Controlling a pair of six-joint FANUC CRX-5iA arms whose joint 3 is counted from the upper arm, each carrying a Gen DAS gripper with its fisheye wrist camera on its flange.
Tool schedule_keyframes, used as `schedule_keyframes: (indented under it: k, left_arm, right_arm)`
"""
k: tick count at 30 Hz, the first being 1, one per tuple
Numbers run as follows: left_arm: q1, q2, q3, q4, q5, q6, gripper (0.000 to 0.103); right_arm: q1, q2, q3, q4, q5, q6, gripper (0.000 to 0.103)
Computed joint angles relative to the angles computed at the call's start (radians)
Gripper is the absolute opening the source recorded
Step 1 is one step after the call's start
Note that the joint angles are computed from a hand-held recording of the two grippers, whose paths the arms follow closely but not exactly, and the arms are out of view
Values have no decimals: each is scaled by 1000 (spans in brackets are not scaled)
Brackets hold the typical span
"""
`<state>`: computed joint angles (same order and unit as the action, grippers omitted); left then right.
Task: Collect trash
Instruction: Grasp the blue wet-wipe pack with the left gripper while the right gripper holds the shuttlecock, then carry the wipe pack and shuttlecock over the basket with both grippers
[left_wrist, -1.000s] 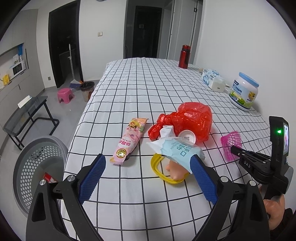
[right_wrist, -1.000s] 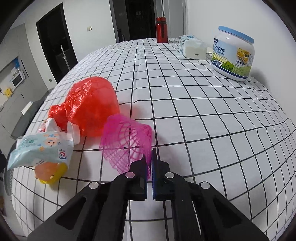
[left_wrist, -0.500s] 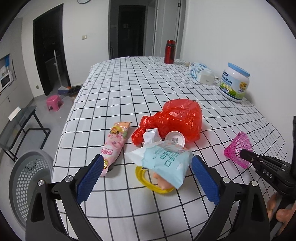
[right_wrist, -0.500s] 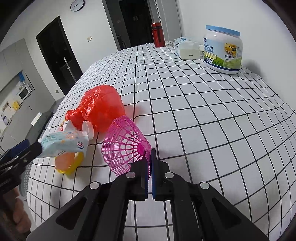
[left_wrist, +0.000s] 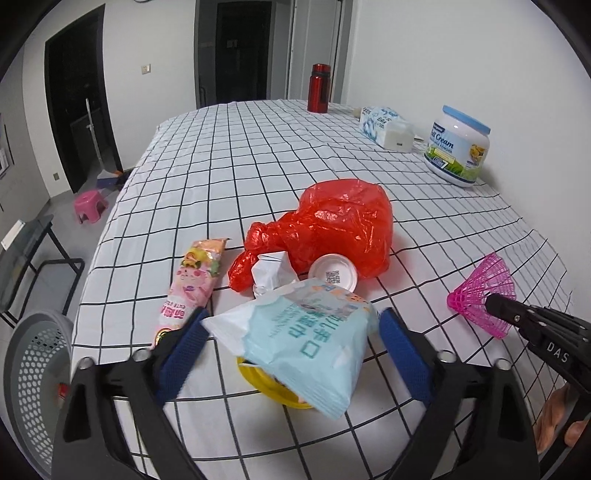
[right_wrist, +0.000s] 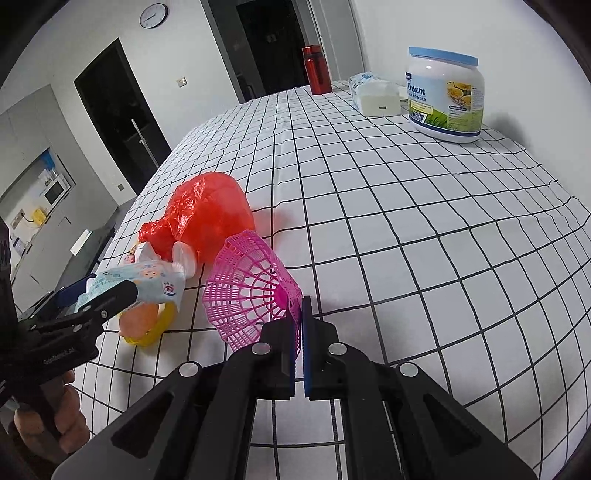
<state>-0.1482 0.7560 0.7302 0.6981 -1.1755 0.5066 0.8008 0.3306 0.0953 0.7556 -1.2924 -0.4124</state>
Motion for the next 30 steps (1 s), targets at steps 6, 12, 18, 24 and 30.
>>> schedule_keyframes:
  k: [6,12,18,24,30]
  left_arm:
    - [6,2,-5,23,-21,-5,74]
    - [18,-25,-46,51,-5,-9,72]
    - [41,-56,-91,92,18,-21,72]
    - [71,-74,-115,138,34,-26,72]
    - [108,-81,-125,163,55,-26,72]
  right_arm:
    - [0,0,-3,2,5,-3,3]
    - [4,5,8,7,-1,-1,3]
    - [10,17,35,14,-6,17,3]
    - [16,52,96,24,-13,60,3]
    - [18,120,201,26,-8,127,3]
